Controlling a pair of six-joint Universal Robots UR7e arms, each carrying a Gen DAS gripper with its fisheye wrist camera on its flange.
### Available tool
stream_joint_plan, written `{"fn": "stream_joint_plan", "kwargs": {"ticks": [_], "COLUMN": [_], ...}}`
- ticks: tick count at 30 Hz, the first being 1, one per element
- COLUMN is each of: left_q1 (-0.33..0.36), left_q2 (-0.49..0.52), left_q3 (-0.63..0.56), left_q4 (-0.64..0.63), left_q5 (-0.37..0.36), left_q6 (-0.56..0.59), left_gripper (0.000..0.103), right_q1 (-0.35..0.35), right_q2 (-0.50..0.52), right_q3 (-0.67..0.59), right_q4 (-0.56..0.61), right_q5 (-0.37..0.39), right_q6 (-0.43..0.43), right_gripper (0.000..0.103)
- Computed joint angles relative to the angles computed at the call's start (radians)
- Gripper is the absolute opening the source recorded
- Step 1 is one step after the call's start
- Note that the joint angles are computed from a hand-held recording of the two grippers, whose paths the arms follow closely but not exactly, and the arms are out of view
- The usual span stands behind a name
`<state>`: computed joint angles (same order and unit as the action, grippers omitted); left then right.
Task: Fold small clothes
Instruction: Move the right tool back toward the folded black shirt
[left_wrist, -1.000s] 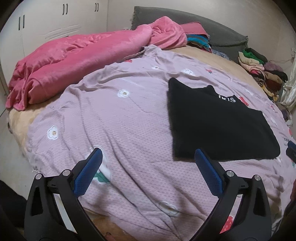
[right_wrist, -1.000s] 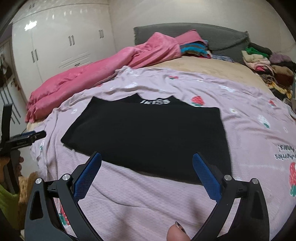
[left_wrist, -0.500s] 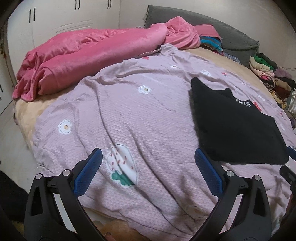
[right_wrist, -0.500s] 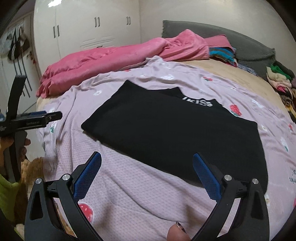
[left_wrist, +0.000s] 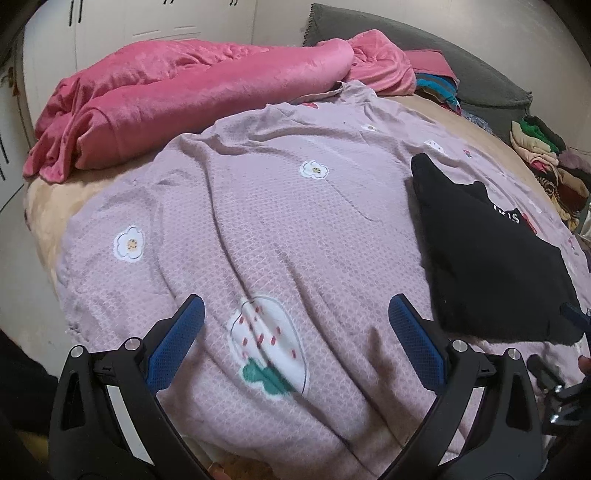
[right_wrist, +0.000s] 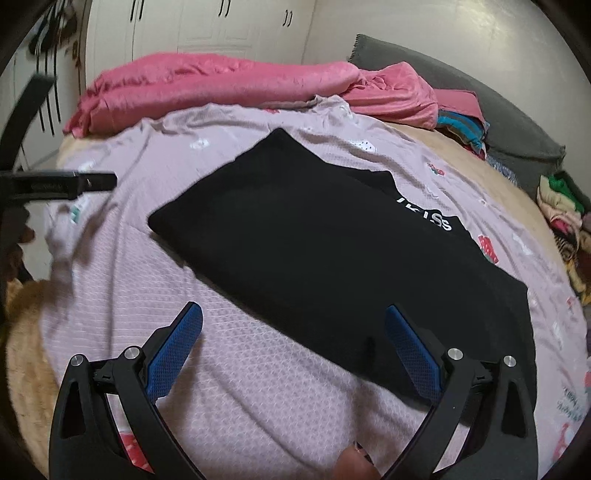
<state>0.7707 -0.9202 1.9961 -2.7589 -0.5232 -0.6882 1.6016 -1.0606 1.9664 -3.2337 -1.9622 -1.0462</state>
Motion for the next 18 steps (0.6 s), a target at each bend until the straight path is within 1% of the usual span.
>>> {"fn": "stream_joint_plan", "kwargs": {"ticks": [5, 9, 14, 18], "left_q1": [0.011, 0.019, 0.034, 0.042], "left_q2": [0.034, 0.062, 0.09, 0.109], "left_q3": [-0.047, -0.09, -0.134, -0.172], "left_q4": [-0.01, -0.011, -0.008, 0.012], "left_q5": [-0.008, -0.01, -0.035, -0.037], "left_q6": [0.053, 0.093, 0.119, 0.136], "left_gripper": [0.093, 0.093, 0.093, 0.093], "right_q1": [0.009, 0.013, 0.018, 0.025], "right_q2": [0.062, 0.103, 0.148, 0.18], "right_q3": [-0.03, -0.048, -0.078, -0.106], "right_q4": [-0.045, -0.088, -0.129, -0.14], "right_q5": [-0.049, -0.07, -0.071, -0.07], "right_q6": [-0.056, -0.102, -0.148, -0.17], "right_gripper": [0.098, 0.098, 0.098, 0.098]}}
